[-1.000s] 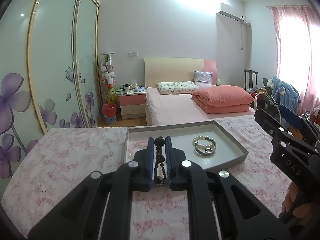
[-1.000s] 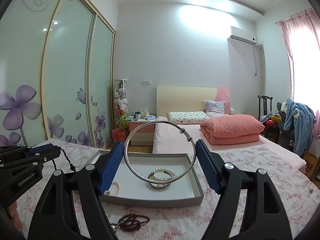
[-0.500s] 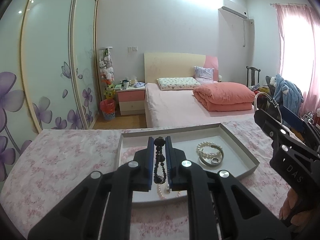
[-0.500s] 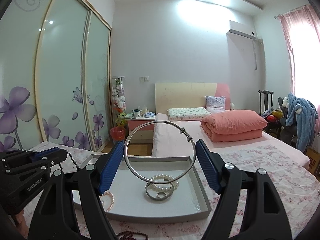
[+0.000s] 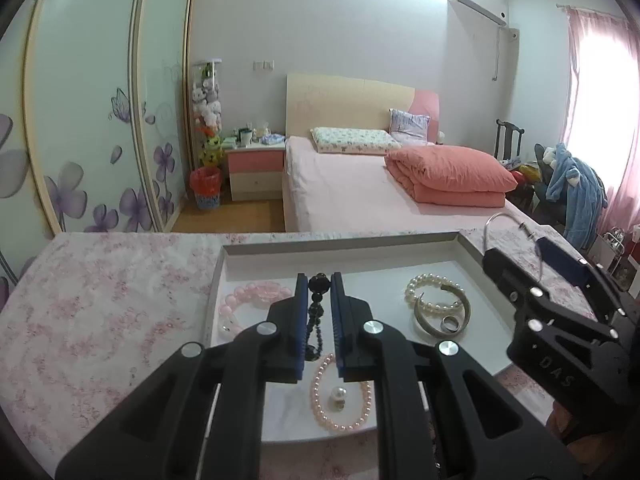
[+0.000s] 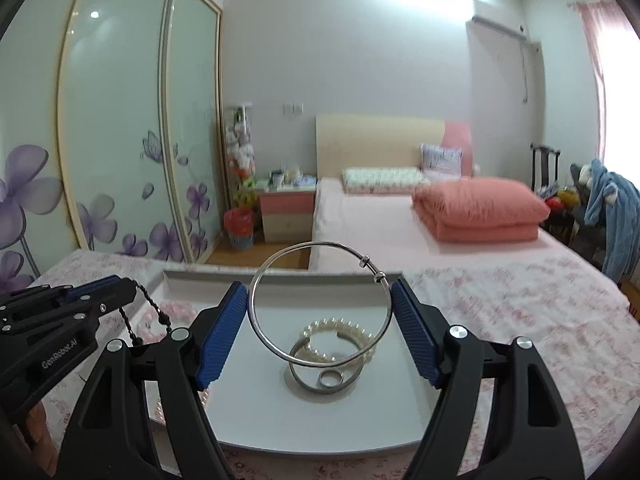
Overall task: Organize jewelry
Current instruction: 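Carry the silver bangle and black bead bracelet into the grey tray, then open both tools to release the bangle and bracelet in the tray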
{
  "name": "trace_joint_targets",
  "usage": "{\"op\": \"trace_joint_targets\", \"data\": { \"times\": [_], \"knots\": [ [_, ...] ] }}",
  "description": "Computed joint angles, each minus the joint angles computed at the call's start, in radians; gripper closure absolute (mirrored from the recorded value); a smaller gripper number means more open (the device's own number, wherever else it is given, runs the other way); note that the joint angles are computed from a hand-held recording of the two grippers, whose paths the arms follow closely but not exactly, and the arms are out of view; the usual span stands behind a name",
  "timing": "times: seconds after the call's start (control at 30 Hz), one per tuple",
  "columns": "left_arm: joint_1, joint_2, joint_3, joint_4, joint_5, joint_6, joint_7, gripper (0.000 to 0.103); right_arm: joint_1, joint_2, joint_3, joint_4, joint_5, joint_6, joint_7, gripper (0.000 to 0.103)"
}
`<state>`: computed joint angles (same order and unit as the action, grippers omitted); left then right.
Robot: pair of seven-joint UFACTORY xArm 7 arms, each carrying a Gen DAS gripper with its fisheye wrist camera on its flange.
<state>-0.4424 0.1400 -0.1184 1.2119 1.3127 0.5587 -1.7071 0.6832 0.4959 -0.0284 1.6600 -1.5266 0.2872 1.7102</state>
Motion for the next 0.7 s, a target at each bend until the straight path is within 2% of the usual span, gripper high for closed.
{"op": "trace_joint_targets", "data": {
  "times": [0.27,0.43,0.6,0.7],
  "knots": [
    [0.005,0.058,0.027,0.033,-0.061,-0.053,0.053,0.091,-0.043,0.074,0.043,0.045,0.34,-0.014,-0.318,0.029],
    [-0.002,0.077,0.048,0.042,-0.077,-0.076,0.059,0.089,-0.04,0.104,0.04,0.066,0.47,-0.019,-0.428,0.029],
    [-0.005,0.071,0.06,0.036,-0.086,-0.087,0.043,0.076,-0.053,0.129,0.054,0.083,0.611,-0.027,-0.551,0.029],
    [-0.002,0.044,0.061,0.013,-0.078,-0.08,0.024,0.073,-0.03,0.117,0.014,0.065,0.648,-0.046,-0.554,0.029]
  ]
}}
